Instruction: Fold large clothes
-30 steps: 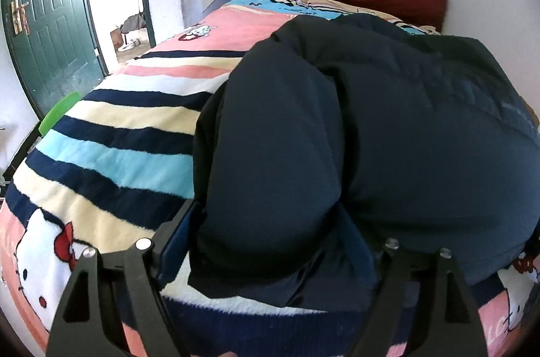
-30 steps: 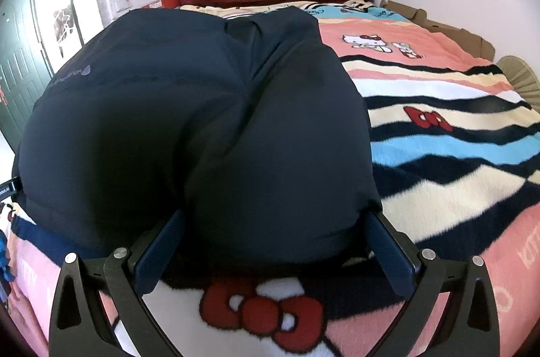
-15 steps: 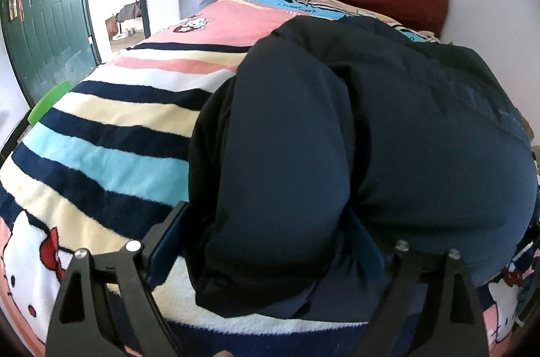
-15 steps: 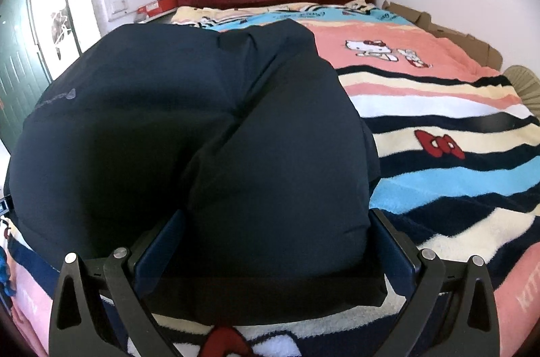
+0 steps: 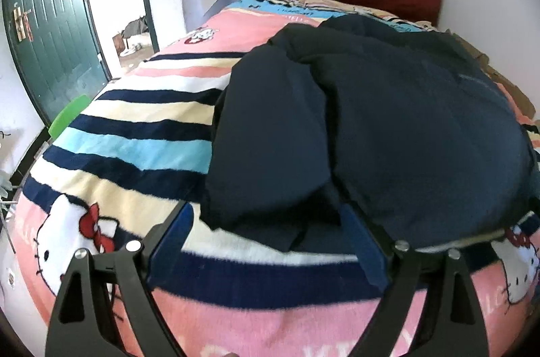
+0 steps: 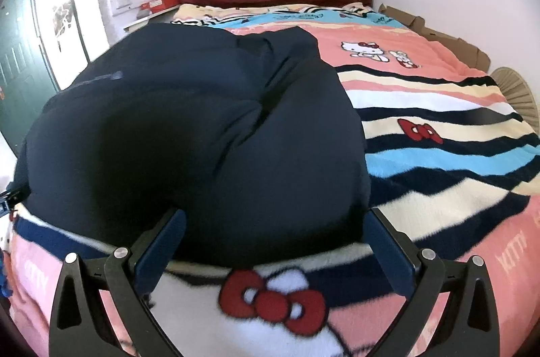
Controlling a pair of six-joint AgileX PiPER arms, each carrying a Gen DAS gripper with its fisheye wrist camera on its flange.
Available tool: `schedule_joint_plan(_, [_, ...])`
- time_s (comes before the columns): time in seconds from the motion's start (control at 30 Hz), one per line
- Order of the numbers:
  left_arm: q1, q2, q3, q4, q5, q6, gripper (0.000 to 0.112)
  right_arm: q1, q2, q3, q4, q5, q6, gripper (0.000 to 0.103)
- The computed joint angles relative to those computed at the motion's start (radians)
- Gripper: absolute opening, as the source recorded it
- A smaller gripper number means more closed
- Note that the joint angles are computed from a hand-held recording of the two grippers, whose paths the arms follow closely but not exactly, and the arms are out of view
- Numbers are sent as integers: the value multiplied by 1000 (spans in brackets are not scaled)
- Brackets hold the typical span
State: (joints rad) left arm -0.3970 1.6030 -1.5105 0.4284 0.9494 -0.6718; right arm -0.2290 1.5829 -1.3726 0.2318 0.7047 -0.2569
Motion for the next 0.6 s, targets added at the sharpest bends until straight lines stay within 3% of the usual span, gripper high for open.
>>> schedule_joint_plan(0.37, [-188,-131,177,126,20,-150,89,70,-228,246,16,-46,-26,103])
schedule_joint_plan(0.6, [-274,-160,206,187,53,-216,89,122,-331,350,-6,-75,-10,103])
